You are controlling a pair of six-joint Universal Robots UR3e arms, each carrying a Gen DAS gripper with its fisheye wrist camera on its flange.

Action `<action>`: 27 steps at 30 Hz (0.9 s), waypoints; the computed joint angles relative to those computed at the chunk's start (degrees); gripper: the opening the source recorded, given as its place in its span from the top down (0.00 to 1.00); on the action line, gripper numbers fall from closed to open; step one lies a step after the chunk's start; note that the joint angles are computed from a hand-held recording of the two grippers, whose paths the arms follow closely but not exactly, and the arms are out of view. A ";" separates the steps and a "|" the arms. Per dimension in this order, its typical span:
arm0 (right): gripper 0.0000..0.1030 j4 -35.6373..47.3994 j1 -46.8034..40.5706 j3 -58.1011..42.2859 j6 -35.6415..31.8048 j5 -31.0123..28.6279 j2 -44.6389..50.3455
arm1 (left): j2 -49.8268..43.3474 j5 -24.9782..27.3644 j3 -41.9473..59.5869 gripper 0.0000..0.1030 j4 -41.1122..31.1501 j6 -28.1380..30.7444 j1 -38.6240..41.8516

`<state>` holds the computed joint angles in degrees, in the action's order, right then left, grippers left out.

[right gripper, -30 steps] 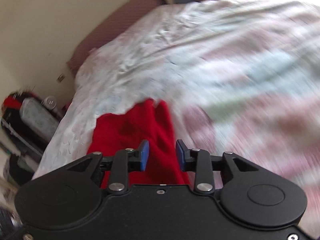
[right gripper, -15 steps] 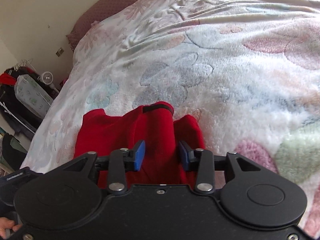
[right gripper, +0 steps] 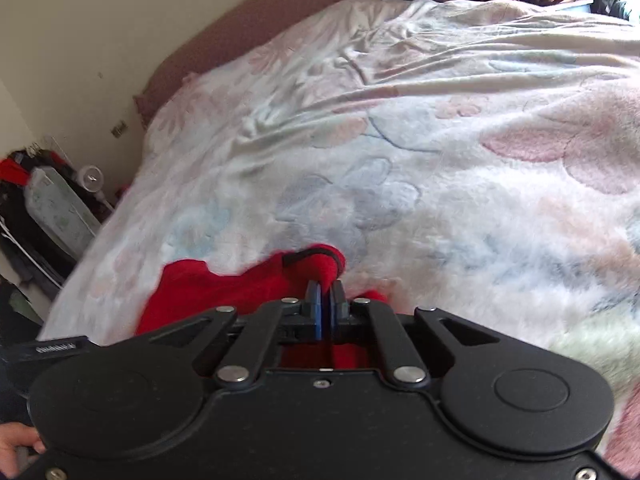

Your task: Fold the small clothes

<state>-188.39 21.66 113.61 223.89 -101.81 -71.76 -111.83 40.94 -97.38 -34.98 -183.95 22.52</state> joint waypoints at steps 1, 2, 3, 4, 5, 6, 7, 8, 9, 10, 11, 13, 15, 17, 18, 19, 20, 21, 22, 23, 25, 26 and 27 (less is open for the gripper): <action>0.99 2.25 -0.51 -0.55 0.35 0.23 0.57 | -0.61 3.31 1.75 0.68 -1.46 1.59 -1.20; 1.00 3.22 -0.89 -0.83 -0.13 0.64 1.47 | -1.33 4.02 3.16 0.68 -3.67 3.76 -1.44; 1.00 3.91 -1.09 -1.02 -1.01 0.99 2.52 | -1.59 3.41 3.53 0.67 -5.17 4.65 -1.11; 1.00 3.69 -1.63 -0.57 -1.33 2.23 2.80 | -0.85 2.44 3.40 0.67 -7.33 5.73 -0.39; 1.00 3.08 -2.03 0.08 -2.07 3.20 2.48 | 0.57 1.35 3.23 0.64 -10.95 7.89 0.59; 1.00 2.94 -1.90 0.54 -2.47 2.76 1.69 | 2.46 0.00 2.71 0.63 -15.47 11.09 1.93; 0.92 2.76 -2.24 1.60 -2.65 3.29 0.23 | 5.21 -1.86 1.40 0.62 -21.35 15.91 3.95; 0.82 3.01 -3.07 3.61 -2.36 5.12 -2.52 | 8.61 -3.49 -0.86 0.59 -26.73 20.72 6.38; 0.79 1.72 -3.66 6.44 -1.92 6.74 -5.20 | 12.04 -4.93 -3.00 0.58 -32.61 25.90 9.19; 0.75 -1.15 -3.71 10.12 -1.39 7.63 -7.86 | 15.54 -6.18 -4.17 0.57 -43.30 33.63 12.59; 0.75 -3.07 -3.69 13.16 -0.99 8.58 -10.29 | 17.51 -6.05 -3.90 0.57 -53.49 39.99 15.34; 0.75 -4.65 -2.80 19.81 0.23 9.88 -16.49 | 22.47 -3.52 -6.29 0.57 -70.11 51.13 22.33; 0.75 -5.20 -0.13 23.91 1.48 9.18 -19.95 | 26.06 0.60 -9.44 0.56 -78.88 57.81 27.85; 0.75 -4.33 3.22 25.97 2.33 7.43 -21.49 | 28.99 3.72 -12.90 0.56 -84.04 62.84 32.56; 0.74 -4.72 4.42 26.46 2.39 6.92 -21.26 | 30.48 4.74 -14.63 0.56 -85.49 64.45 34.42; 0.74 -4.69 5.68 26.36 2.77 6.04 -20.60 | 31.55 5.18 -15.74 0.56 -86.39 65.18 35.53; 0.74 -4.16 6.78 25.99 3.38 4.81 -20.17 | 32.08 5.31 -16.29 0.56 -86.70 65.38 35.95; 0.74 -4.52 7.41 25.64 3.53 3.87 -19.39 | 32.34 4.97 -16.64 0.57 -85.63 64.57 35.50; 0.74 -4.77 7.79 25.24 3.84 3.03 -18.71 | 32.77 4.80 -16.47 0.63 -85.47 63.81 35.17; 0.81 -4.67 7.79 24.78 4.48 2.59 -18.25 | 33.54 4.58 -16.15 0.79 -85.84 63.67 35.00; 0.99 -3.80 9.81 22.99 6.60 -1.89 -17.95 | 34.63 4.16 -13.60 0.94 -91.23 69.40 36.57; 1.00 -3.57 11.19 22.52 7.74 -4.80 -18.25 | 35.95 4.17 -12.96 0.94 -93.30 72.20 37.56; 1.00 -3.03 11.81 22.44 8.54 -6.71 -19.00 | 36.26 4.65 -12.58 0.94 -93.66 73.56 37.88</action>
